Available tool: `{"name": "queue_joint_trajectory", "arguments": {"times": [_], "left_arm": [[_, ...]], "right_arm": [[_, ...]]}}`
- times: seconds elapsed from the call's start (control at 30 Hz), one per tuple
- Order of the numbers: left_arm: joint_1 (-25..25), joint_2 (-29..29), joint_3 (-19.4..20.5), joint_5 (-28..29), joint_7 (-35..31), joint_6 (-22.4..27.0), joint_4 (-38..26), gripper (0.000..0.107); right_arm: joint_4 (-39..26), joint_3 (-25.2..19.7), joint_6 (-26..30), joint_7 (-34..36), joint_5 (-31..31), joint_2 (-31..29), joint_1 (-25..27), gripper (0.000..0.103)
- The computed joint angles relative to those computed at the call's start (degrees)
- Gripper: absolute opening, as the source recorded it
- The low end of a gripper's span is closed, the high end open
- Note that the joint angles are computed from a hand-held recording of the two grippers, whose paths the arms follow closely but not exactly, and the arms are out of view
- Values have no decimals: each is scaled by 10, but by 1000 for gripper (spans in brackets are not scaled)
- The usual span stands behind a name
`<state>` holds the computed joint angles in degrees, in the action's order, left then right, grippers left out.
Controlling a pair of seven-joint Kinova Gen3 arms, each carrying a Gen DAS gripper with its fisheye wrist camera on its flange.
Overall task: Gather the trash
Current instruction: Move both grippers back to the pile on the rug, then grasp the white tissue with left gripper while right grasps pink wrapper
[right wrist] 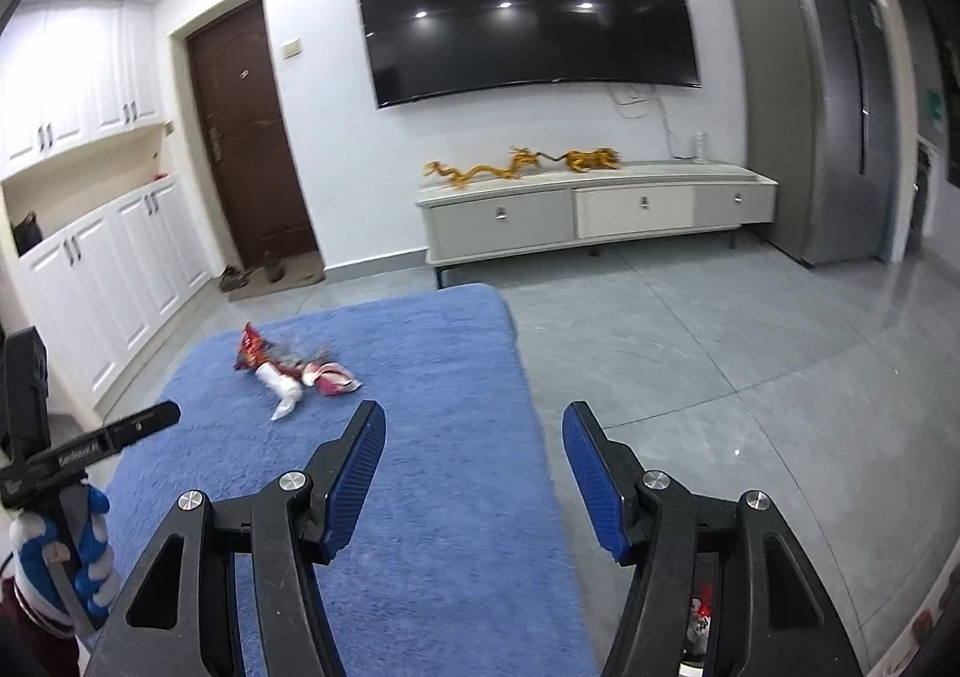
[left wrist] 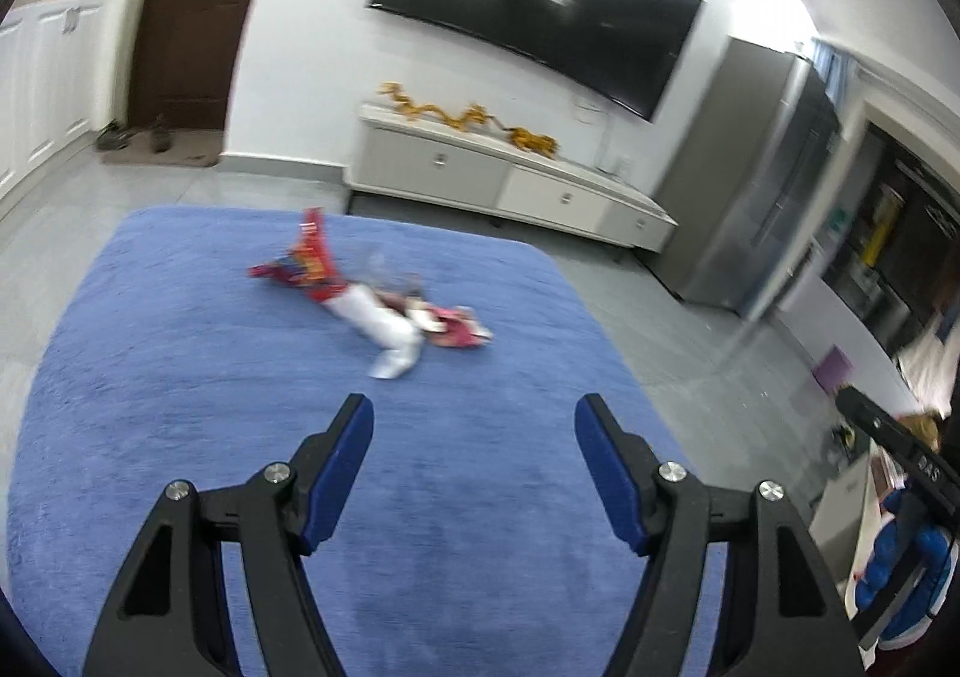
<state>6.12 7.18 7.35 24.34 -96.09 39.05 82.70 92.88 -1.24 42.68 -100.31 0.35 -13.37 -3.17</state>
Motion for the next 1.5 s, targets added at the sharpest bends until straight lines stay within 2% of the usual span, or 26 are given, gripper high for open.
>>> {"name": "queue_joint_trajectory", "arguments": {"times": [0.13,0.27,0.5,0.63,0.8,0.93,1.07,1.13,1.23,1.5], "left_arm": [[-9,21,-10,-8,23,6,-9,68],[-13,58,-9,-23,46,19,-40,68],[15,147,-8,-80,119,46,-139,68],[22,205,-7,-100,152,80,-211,68],[34,258,-10,-122,179,110,-287,67],[35,292,-5,-124,189,128,-332,65],[34,318,2,-121,187,149,-365,50],[31,322,7,-114,179,145,-364,47],[22,328,15,-103,165,144,-369,38],[-5,327,32,-60,129,123,-346,37]], "right_arm": [[-9,-3,-1,4,-7,30,-11,59],[-25,13,-1,40,-41,74,-19,59],[-81,17,2,139,-135,164,-6,59],[-122,-1,15,193,-180,219,10,59],[-165,-25,33,238,-206,269,22,59],[-200,-39,48,254,-207,303,14,59],[-238,-46,62,259,-190,332,-2,59],[-251,-46,67,260,-177,342,-11,59],[-269,-44,76,260,-157,354,-21,59],[-313,-40,96,242,-126,393,-37,59]]}}
